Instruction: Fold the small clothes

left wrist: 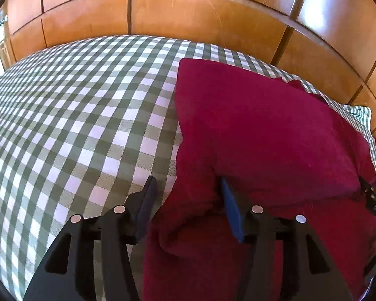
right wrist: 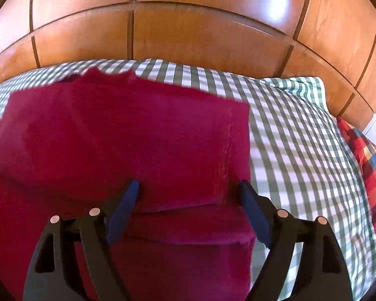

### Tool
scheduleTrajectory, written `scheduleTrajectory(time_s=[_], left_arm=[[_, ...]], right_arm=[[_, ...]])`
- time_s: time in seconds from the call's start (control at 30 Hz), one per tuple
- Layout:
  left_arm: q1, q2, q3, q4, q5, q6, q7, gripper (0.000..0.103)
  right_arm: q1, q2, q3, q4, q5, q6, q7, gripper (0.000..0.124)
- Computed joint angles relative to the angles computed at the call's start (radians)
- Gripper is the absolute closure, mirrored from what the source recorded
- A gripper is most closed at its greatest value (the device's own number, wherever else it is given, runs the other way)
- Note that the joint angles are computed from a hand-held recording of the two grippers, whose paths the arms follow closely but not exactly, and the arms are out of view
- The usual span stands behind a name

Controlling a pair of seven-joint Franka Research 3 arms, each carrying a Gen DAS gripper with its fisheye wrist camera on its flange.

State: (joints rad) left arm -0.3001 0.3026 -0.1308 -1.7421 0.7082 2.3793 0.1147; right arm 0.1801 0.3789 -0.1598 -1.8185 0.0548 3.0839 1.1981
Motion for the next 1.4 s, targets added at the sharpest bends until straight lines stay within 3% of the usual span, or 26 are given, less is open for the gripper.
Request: scheduleTrajectory(time_s=[0.1,0.2,0.37,0.53,0.63,1.03,1.4], left_arm=[[-0.003,-0.029,-0.001,-0.027,-0.005,-0.006,-0.039,0.049],[-0.018,-0.075,-0.014,-0.055,0.019,-0.042,-0.082,0.049],[-0.053,-0.142,-0.057,-0.092,0.077,-0.117,-0.125,0.045],[-0.069,-0.186,-0.093,-0.127,0.108,-0.16,-0.154,0.044],[-0.071,-0.214,-0.107,-0.164,0.108,-0.147,-0.172,0.044],[-0.069,-0.312,-0.153,-0.304,0.059,-0.134,-0.198,0.044],[-0.06,-0.443,-0.186,-0.489,-0.039,0.024,-0.185,0.044]], right_arm=[[-0.016,0.014,0.009,0.03,0.012,-0.031,0.024,0.033],[-0.083,0.018,0.077,0.067,0.093,-0.1,-0.001,0.027],[-0.087,-0.048,0.077,-0.002,0.102,-0.081,0.008,0.026],[-0.153,-0.131,0.147,-0.104,0.183,-0.095,-0.111,0.026],[-0.213,-0.184,0.192,-0.154,0.308,-0.169,-0.242,0.026],[-0.23,-0.356,0.102,-0.336,0.519,-0.327,-0.473,0.03],[-0.239,-0.546,0.017,-0.513,0.564,-0.493,-0.597,0.055]])
